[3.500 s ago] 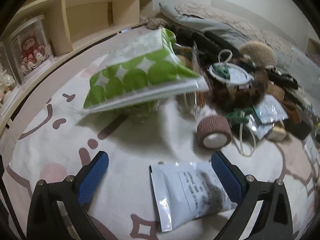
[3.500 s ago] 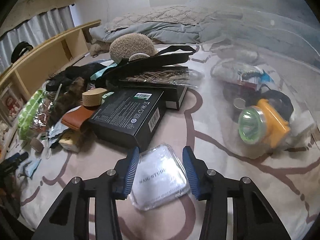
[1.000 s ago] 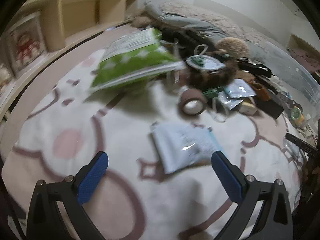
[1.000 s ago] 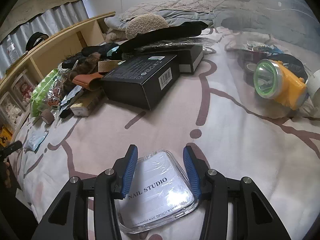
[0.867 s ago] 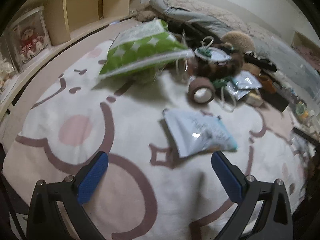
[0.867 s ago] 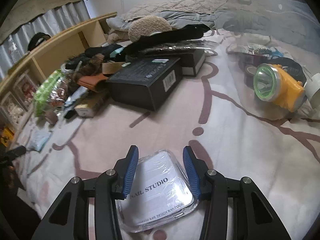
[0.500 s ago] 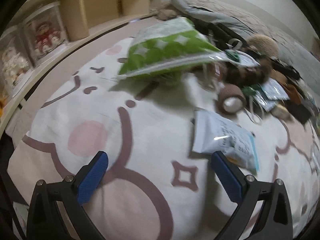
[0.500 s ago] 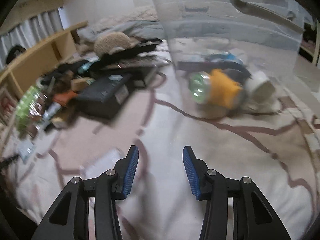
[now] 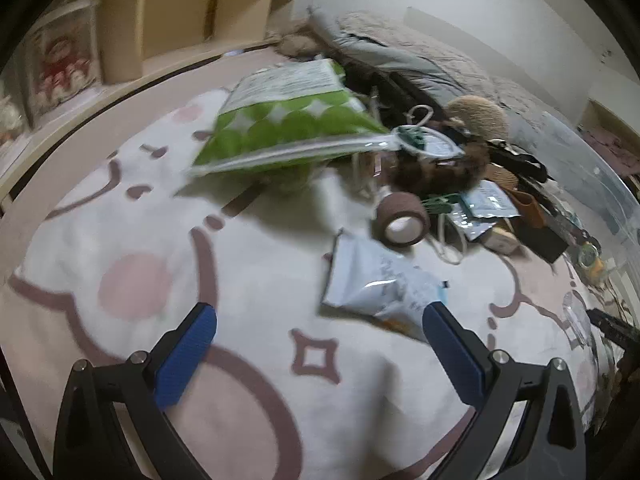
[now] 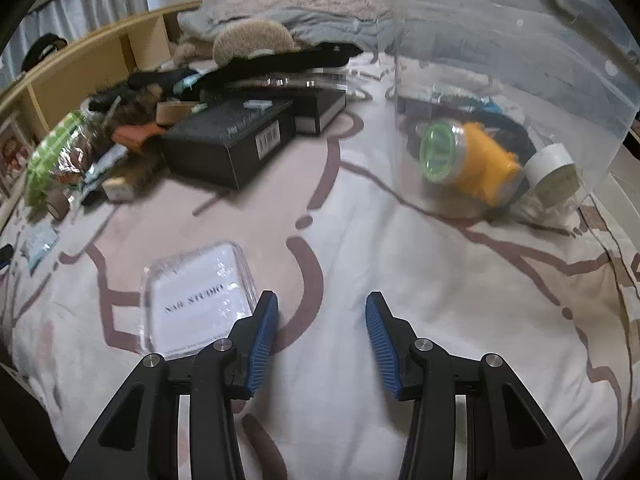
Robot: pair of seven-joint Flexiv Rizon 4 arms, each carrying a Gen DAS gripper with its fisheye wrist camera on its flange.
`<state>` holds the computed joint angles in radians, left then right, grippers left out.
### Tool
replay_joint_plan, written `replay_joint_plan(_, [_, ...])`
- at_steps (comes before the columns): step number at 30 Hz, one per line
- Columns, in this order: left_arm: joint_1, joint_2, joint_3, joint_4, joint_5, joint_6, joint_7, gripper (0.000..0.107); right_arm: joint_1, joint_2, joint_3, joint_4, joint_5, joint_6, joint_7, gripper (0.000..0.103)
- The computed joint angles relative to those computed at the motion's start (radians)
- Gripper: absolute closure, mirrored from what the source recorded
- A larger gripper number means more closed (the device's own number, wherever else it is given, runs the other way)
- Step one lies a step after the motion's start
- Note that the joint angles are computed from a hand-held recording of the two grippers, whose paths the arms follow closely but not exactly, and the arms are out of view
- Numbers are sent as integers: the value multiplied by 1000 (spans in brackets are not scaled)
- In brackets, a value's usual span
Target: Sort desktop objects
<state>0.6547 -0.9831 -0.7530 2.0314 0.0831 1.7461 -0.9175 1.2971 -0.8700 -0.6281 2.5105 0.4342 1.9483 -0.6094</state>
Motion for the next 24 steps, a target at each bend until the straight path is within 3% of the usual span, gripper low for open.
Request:
replay_joint_plan(4, [-17,-5,-9,-16,11,-17,31,4,-88,77,89,24,-24,70,-62,56])
replay_joint_plan(11, [-35,-30,-31,-47,6,-48,111,4,-149,191,191,66,-47,29,-137,56])
replay_joint_plan(19, [-90,-25,-7,-86,-56,-101,177,4,-269,191,248,-19,-102,10,-207,56])
replay_joint_plan(24, [-128,-10,23,-101,-82,-119,229,4,-304,185,240,-77,-151,-36,-252,56])
